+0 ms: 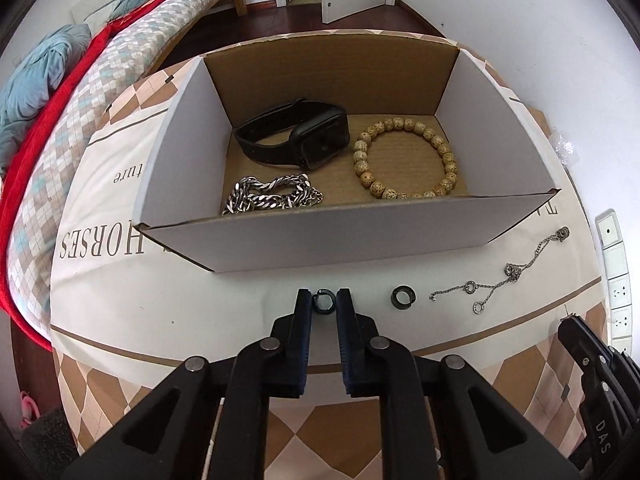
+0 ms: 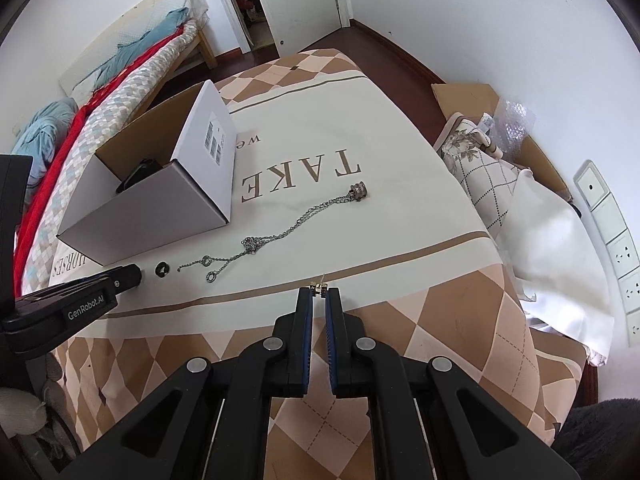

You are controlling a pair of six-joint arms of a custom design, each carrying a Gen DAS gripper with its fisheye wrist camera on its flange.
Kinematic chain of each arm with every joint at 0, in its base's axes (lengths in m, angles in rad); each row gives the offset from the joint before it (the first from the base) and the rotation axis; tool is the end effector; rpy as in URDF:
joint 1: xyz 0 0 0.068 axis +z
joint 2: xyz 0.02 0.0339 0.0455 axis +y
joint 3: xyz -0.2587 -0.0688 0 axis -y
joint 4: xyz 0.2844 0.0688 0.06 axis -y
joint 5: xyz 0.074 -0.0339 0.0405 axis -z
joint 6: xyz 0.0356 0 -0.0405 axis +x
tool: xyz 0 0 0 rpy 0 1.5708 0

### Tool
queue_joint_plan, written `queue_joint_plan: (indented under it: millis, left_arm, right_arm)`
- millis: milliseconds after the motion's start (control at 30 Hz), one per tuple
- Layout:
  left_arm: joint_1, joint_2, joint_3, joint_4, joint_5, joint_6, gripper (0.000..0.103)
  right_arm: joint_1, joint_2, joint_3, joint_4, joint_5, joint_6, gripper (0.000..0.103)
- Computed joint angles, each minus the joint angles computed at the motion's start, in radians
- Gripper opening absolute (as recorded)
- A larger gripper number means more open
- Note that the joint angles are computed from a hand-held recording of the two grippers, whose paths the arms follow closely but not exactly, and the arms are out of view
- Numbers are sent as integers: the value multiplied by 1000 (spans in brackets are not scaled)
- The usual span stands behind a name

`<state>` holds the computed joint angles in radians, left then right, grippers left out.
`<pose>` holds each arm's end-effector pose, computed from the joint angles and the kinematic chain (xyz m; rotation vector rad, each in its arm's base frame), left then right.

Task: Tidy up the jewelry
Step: 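Pinch the small gold stud with the right gripper while the left approaches the black rings, then carry the gold stud and a black ring into the white box and open both grippers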

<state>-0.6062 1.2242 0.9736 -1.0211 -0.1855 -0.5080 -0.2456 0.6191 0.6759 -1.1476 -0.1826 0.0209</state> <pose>0.2130 -0.1397 0.2403 0.0979 2.7894 -0.0020 0.1376 -0.0278 0.2430 0.2921 2.6247 0.1678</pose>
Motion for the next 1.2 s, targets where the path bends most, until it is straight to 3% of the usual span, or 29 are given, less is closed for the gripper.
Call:
queue_joint_plan:
  millis: [400,600,833,1200]
  left_arm:
    - [-90,-134,87,-120,-106,-48,10]
    - [-83,-165,201,-179,-144,-31,10]
    - [81,-139,253,-149,-88,99,10]
    - [321,64,331,-108,211,204,13]
  right_arm:
    - [8,-15,107,-44,-46,20,7]
    - [170,28,228,-10,10,104,7]
    - [339,173,320,107,84,164,7]
    - [325,529,460,199,-102,165,7]
